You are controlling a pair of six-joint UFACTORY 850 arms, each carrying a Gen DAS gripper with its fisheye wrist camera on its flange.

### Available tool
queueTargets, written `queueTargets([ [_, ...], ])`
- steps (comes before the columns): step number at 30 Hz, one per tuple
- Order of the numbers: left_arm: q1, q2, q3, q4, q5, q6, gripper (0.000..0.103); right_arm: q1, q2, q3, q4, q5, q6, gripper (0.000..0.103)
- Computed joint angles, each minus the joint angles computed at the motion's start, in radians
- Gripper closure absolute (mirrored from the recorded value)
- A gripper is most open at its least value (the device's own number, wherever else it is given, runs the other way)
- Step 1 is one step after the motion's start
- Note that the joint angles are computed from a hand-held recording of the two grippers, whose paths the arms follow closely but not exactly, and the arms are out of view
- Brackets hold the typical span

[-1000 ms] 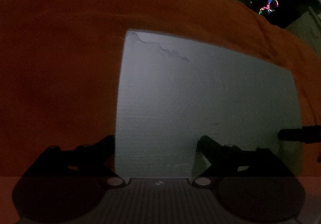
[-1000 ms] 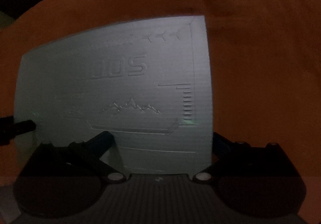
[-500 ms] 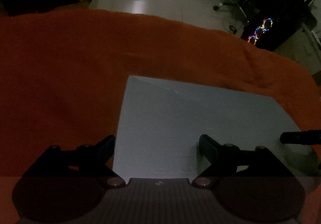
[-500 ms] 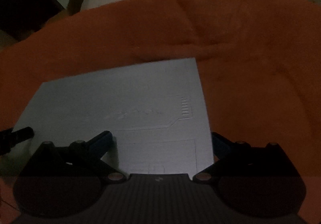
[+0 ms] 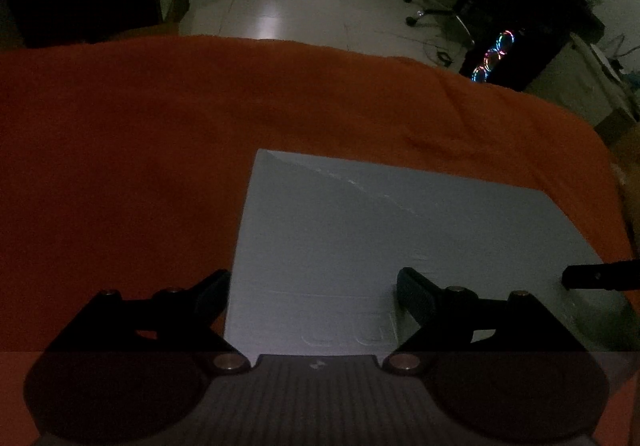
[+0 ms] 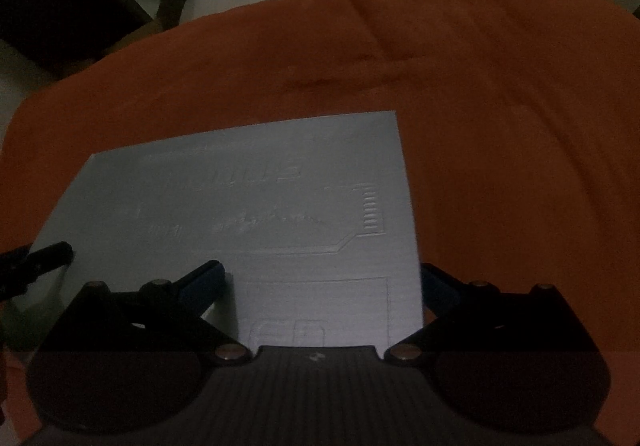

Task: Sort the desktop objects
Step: 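Lift the white lid with both tools and carry it toward the box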

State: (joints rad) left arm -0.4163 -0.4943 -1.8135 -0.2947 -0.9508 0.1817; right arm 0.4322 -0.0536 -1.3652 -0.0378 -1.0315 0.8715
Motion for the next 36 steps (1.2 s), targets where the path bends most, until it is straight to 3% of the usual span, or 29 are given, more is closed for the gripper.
queueTargets([
  [4, -0.002, 0.082, 0.11, -0.008, 0.027, 0.01, 0.016, 0.018, 0.013, 0.031, -0.003, 0.01, 0.02, 0.0],
  [10, -0.006, 0.169, 0.275, -0.013, 0.127, 0.02, 0.016, 0.037, 0.055, 0.117, -0.026, 0.077, 0.053, 0.0],
  [22, -0.031, 0.292, 0.482, 0.032, 0.264, 0.049, 0.015, 0.097, 0.055, 0.21, -0.09, 0.146, 0.131, 0.0],
  [30, -0.054, 0.411, 0.603, 0.103, 0.308, 0.093, 0.015, 0.118, 0.05, 0.181, -0.075, 0.086, 0.127, 0.0],
  [33, -0.04, 0.444, 0.639, 0.065, 0.31, 0.153, 0.015, 0.128, 0.037, 0.166, -0.078, 0.065, 0.119, 0.0],
  [36, -0.003, 0.45, 0.64, -0.016, 0.292, 0.226, 0.027, 0.12, 0.034, 0.168, -0.076, 0.073, 0.106, 0.0],
])
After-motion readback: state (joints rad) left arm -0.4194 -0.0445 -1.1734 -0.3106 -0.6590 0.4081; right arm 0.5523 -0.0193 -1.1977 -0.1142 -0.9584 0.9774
